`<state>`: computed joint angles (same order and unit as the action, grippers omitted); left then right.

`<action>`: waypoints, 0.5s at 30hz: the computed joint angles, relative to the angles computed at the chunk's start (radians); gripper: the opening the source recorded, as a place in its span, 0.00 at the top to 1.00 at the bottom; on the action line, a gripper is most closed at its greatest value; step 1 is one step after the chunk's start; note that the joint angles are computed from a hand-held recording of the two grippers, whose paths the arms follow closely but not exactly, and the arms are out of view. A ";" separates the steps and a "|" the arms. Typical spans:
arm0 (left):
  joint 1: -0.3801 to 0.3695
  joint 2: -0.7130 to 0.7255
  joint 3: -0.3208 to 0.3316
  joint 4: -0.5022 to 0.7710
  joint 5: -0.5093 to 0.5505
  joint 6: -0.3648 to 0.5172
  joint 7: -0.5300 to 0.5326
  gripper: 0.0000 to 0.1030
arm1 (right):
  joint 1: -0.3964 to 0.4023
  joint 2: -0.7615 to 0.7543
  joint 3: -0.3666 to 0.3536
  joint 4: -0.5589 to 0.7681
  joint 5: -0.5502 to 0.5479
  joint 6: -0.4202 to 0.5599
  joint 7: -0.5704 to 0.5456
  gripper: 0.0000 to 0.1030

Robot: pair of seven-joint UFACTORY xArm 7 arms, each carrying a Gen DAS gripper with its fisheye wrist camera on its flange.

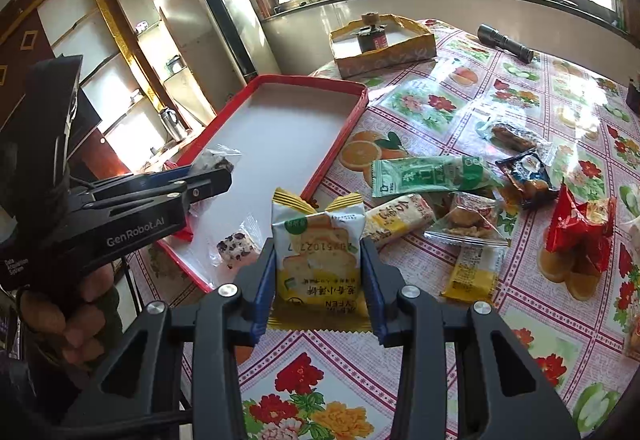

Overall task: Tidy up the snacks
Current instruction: 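Carry the nougat packet with the left tool while the right carries the biscuit packet over the tray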

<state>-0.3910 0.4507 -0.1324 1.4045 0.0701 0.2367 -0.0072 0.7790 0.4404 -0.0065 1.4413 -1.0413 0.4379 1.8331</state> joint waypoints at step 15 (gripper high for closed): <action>-0.009 0.162 0.075 0.248 0.029 0.081 -0.106 0.67 | -0.052 0.286 0.019 0.357 0.283 -0.132 -0.428 0.60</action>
<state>-0.3996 0.6129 -0.0569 1.6524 0.0987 0.3180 -0.1128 0.7273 0.7260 0.0126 1.7981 -0.7586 0.3060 1.4053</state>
